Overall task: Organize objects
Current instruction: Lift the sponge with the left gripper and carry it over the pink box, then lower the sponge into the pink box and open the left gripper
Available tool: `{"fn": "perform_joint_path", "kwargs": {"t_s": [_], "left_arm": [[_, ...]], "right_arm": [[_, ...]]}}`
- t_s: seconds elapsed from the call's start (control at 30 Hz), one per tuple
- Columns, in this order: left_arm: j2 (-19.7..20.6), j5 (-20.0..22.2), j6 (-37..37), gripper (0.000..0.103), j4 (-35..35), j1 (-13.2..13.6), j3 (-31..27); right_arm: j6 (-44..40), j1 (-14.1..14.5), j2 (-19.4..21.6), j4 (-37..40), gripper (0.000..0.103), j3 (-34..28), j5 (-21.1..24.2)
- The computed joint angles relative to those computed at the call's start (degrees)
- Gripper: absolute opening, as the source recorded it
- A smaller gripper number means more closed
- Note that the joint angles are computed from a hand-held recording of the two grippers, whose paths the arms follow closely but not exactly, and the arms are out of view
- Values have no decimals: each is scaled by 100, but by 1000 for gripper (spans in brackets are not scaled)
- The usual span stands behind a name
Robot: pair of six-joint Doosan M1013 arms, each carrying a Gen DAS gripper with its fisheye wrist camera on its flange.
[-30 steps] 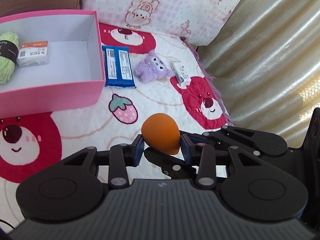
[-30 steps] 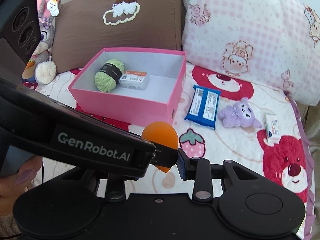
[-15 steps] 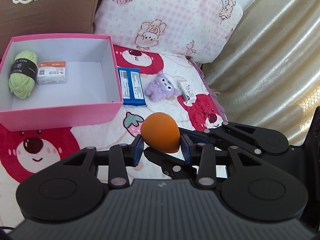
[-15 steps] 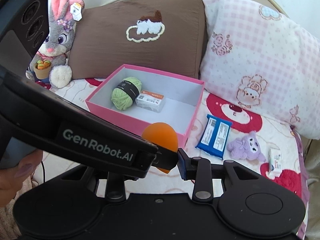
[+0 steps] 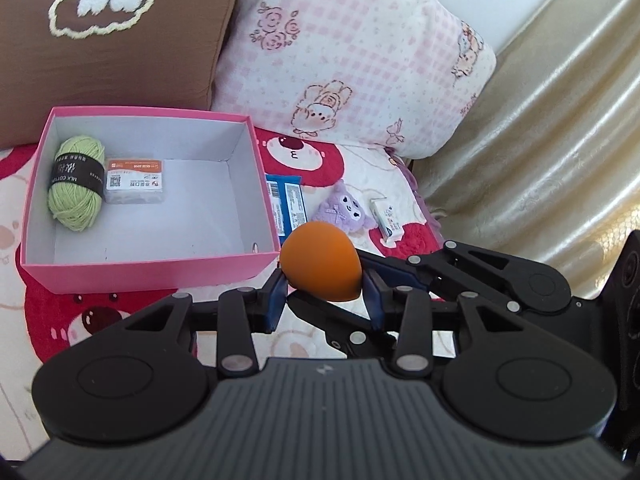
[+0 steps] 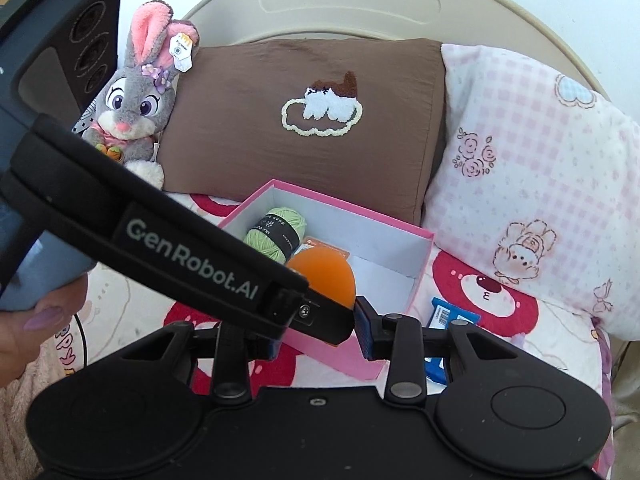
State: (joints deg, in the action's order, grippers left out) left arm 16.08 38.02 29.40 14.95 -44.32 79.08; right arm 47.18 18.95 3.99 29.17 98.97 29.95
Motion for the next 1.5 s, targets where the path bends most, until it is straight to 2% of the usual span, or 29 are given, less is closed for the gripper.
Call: {"fn": "perform_joint_path", "kwargs": {"t_s": [0.23, 0.33, 0.43, 0.57, 0.7, 0.8, 0.97, 1.2, 1.37, 1.5], "left_arm": [[115, 70, 226, 39, -341, 287, -168], [181, 128, 530, 39, -650, 452, -272], [243, 150, 597, 40, -631, 563, -342], [190, -312, 103, 40, -341, 695, -56], [212, -559, 298, 39, -861, 916, 138], [253, -611, 261, 39, -965, 1003, 223], [368, -609, 107, 39, -945, 1109, 282], [578, -963, -164, 39, -798, 1203, 351], [732, -1082, -396, 39, -646, 1223, 343], [798, -1220, -149, 39, -1049, 1295, 374]], "right_arm": [[188, 43, 354, 3, 42, -407, 107], [163, 11, 522, 284, 41, -578, 160], [193, 32, 703, 399, 42, -744, 123], [215, 70, 991, 517, 41, -1018, 206], [407, 132, 1239, 408, 40, -1200, 345], [522, 151, 1436, 366, 40, -1371, 546], [730, 230, 1747, 41, 39, -1633, 741], [1270, 295, 2101, -607, 38, -2001, 928], [1807, 324, 2367, -1103, 38, -2340, 1275], [1931, 348, 2417, -1287, 38, -2301, 1169]]}}
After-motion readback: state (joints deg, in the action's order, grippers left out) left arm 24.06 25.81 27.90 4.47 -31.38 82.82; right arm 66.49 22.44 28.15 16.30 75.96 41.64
